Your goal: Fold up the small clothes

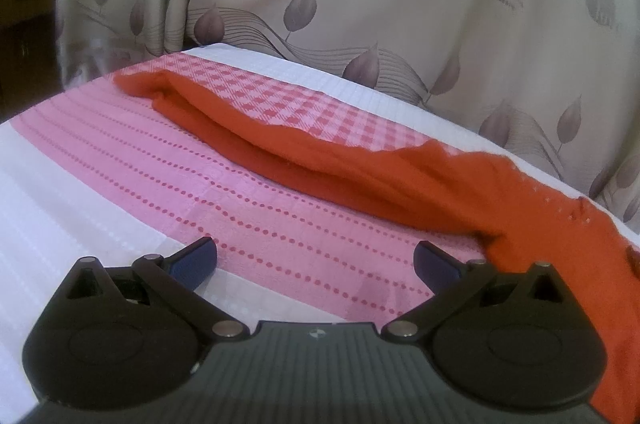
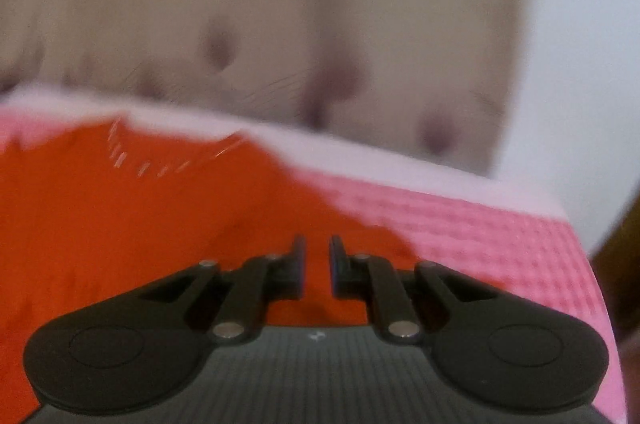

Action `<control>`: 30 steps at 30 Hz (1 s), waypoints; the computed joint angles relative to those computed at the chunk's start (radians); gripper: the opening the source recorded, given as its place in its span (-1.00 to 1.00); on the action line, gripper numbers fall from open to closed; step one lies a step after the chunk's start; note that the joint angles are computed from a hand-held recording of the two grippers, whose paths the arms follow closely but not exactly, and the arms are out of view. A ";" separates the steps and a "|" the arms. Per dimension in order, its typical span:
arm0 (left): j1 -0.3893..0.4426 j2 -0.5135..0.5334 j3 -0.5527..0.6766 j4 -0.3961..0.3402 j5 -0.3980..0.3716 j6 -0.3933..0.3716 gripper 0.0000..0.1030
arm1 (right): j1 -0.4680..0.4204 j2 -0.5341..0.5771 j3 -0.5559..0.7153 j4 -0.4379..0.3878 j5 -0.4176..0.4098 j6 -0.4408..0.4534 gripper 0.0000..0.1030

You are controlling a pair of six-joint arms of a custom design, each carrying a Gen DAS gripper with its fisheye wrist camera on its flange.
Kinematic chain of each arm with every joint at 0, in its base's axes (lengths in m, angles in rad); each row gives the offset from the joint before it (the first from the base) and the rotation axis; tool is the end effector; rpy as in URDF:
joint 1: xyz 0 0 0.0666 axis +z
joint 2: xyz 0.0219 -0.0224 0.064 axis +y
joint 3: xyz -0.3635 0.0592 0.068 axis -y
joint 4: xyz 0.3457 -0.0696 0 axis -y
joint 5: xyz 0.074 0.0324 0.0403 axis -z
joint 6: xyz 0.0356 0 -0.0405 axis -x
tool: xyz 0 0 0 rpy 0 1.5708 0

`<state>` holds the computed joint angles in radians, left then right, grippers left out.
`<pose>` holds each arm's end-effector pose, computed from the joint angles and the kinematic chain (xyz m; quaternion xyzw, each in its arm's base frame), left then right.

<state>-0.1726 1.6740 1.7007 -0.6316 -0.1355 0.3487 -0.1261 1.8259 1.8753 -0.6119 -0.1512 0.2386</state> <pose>0.5547 -0.0922 0.4321 -0.1090 0.8774 -0.0615 0.4631 0.6127 -0.0727 0.4238 -0.0855 0.8697 -0.0223 0.4857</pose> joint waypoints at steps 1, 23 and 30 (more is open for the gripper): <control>-0.001 0.001 0.002 -0.002 -0.002 -0.001 1.00 | 0.010 0.020 0.024 -0.014 -0.008 0.023 -0.76; 0.003 -0.004 -0.010 0.020 0.016 0.023 1.00 | 0.088 0.044 0.200 -0.003 -0.050 -0.377 -0.75; 0.008 -0.012 -0.024 0.037 0.031 0.037 1.00 | 0.261 0.132 0.316 0.081 -0.080 -0.445 -0.75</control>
<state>-0.1645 1.6622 1.6771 -0.5948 -0.1045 0.3852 0.1351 1.9580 2.1917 -0.5313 -0.2317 -0.2066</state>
